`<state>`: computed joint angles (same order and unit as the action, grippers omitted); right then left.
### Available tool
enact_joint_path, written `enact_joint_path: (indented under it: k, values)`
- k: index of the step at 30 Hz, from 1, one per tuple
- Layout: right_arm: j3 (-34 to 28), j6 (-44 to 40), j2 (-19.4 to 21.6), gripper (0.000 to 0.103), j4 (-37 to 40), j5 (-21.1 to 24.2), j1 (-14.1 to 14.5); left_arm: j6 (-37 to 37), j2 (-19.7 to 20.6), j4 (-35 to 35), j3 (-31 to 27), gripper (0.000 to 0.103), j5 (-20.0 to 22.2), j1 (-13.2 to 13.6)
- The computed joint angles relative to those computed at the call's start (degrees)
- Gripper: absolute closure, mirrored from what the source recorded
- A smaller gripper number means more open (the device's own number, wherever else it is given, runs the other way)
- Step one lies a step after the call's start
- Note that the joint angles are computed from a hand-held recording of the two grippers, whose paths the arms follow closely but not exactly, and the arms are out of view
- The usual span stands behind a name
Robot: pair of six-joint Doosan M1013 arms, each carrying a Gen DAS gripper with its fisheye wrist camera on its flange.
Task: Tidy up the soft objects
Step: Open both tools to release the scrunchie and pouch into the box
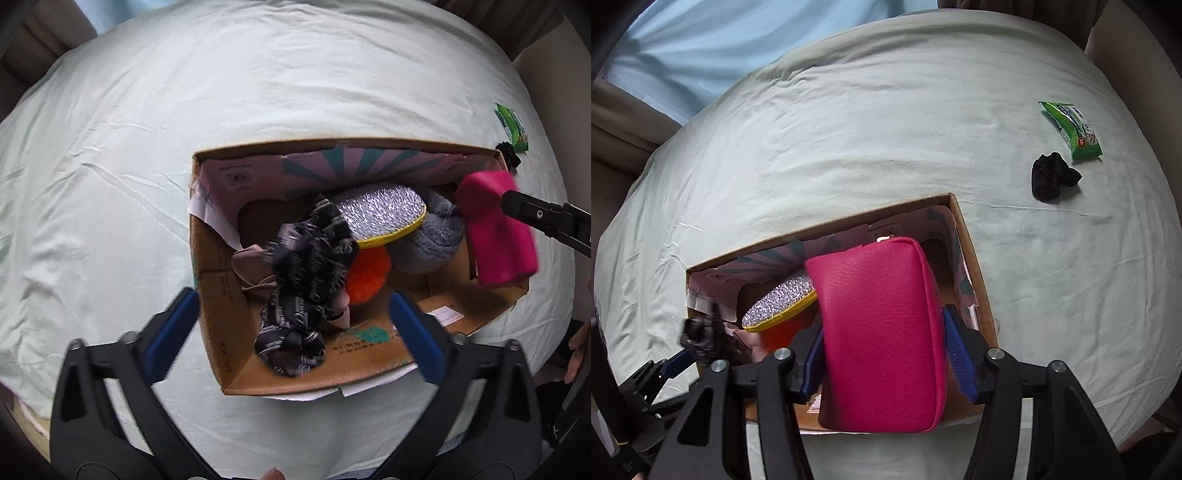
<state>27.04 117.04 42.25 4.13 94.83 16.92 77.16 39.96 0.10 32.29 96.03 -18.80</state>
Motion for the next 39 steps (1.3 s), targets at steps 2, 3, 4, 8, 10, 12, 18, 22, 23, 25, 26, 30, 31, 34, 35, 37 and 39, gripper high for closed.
enact_joint_path:
  k: [2, 3, 4, 8, 10, 12, 18, 22, 23, 25, 26, 30, 31, 34, 35, 37, 39]
  values:
    - [0.05, -1.27, -0.12, 0.009, -0.42, -0.94, 0.08, -0.70, -0.15, -1.82, -0.25, 0.000, -0.23, 0.32]
    - [-0.12, -2.43, -0.12, 0.001, -0.72, -1.11, 0.17, -1.20, -0.21, -2.40, -0.36, 0.000, -0.03, 0.46]
    - [-0.13, -3.71, -0.21, 0.001, -0.92, -1.40, 0.27, -1.67, -0.31, -2.24, -0.36, 0.000, -0.01, 0.43]
    - [1.22, -5.30, -1.01, 0.001, 1.03, -2.35, 0.06, -2.68, -0.76, -1.93, -0.31, 0.000, 0.37, 0.31]
    - [2.68, -5.10, -1.86, 0.001, 1.81, -3.45, -0.06, -2.72, -1.30, -1.88, 0.26, 0.000, -0.03, 0.27]
    - [3.72, -5.29, -2.56, 0.001, 2.29, -4.22, -0.11, -2.75, -1.87, -1.75, 0.96, 0.000, -0.53, 0.20]
    - [5.18, -5.82, -4.21, 0.001, 2.72, -5.87, -0.09, -4.62, -3.12, -2.75, 1.86, 0.001, -1.55, 0.09]
    - [5.27, -6.01, -5.27, 0.001, 2.43, -6.87, 0.21, -5.80, -4.30, -2.47, 2.36, 0.000, -2.46, -0.15]
    - [5.54, -6.21, -5.73, 0.001, 2.13, -7.30, 0.34, -5.93, -4.71, -2.05, 2.58, 0.000, -2.80, -0.29]
    - [5.98, -6.03, -6.46, 0.001, 2.44, -7.84, 0.39, -6.22, -5.54, -1.17, 3.00, 0.000, -3.47, -0.56]
    - [6.21, -5.88, -6.81, 0.001, 2.73, -8.05, 0.37, -6.32, -6.01, -0.94, 3.29, 0.000, -3.87, -0.64]
    - [6.67, -6.77, -8.16, 0.001, 1.82, -8.44, 0.80, -7.05, -7.82, 0.16, 3.94, 0.000, -5.12, -0.98]
    - [6.83, -7.12, -8.52, 0.001, 1.41, -8.53, 0.98, -7.35, -8.19, 0.60, 3.95, 0.000, -5.35, -1.14]
    - [7.20, -8.08, -9.73, 0.001, -0.78, -9.12, 1.58, -8.00, -9.51, 1.36, 4.25, 0.000, -6.58, -1.58]
    - [7.40, -8.40, -10.28, 0.001, -1.65, -9.55, 1.79, -8.08, -9.88, 2.05, 4.22, 0.000, -6.85, -1.87]
    - [7.72, -9.08, -11.32, 0.001, -3.03, -10.43, 2.06, -7.95, -10.65, 3.73, 4.16, 0.000, -7.57, -2.57]
    - [7.73, -10.32, -12.35, 0.001, -4.34, -11.06, 2.24, -7.91, -11.51, 5.97, 4.19, 0.000, -8.54, -3.38]
